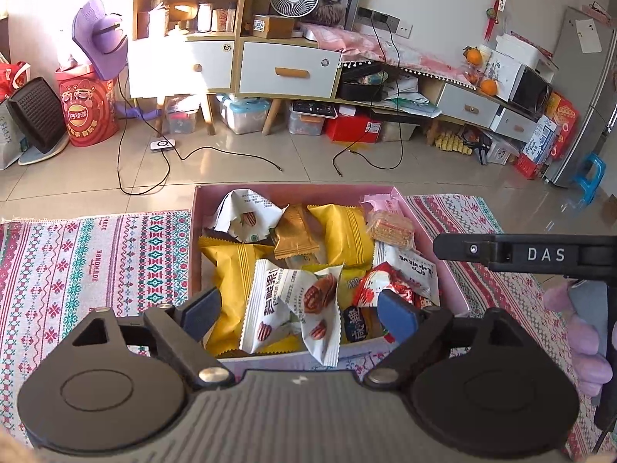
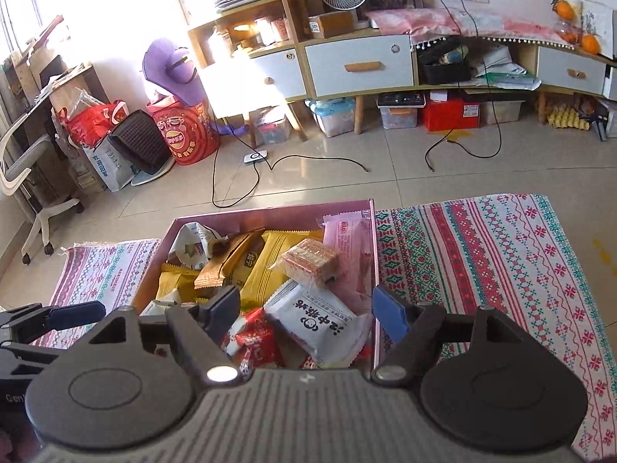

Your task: Organize snacks

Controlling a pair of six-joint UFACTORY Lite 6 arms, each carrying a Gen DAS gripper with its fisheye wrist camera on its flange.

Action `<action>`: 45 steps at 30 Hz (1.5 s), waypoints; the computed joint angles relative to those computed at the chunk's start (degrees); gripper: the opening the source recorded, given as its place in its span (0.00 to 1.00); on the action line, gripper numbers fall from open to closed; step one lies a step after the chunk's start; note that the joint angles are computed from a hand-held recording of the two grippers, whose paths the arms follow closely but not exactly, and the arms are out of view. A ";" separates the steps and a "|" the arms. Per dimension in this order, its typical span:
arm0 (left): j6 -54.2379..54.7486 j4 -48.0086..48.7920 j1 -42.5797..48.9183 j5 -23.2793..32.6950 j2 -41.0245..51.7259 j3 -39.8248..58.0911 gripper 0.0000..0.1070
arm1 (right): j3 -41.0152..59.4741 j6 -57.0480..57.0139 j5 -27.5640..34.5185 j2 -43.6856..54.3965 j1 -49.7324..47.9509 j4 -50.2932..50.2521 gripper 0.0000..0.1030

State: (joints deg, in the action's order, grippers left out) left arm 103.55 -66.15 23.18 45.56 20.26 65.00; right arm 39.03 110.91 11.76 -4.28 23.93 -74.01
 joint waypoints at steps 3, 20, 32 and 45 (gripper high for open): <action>1.19 0.88 2.02 1.20 -2.55 -2.59 0.89 | -2.18 -3.73 1.95 -3.72 2.34 4.33 0.76; 17.64 2.92 12.30 3.31 -17.29 -22.58 0.96 | -9.58 -11.99 18.31 -16.47 21.12 16.16 0.86; 25.96 1.21 19.90 0.51 -22.89 -32.66 0.96 | -10.12 -8.50 27.58 -16.99 33.78 19.63 0.94; 24.04 2.48 21.39 -2.51 -31.22 -39.33 0.96 | -9.88 -7.01 30.52 -14.32 36.70 22.86 0.97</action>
State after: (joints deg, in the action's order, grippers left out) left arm 127.60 -63.67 44.57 43.05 -10.96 25.67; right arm 29.15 103.90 42.28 -18.59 60.63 -51.14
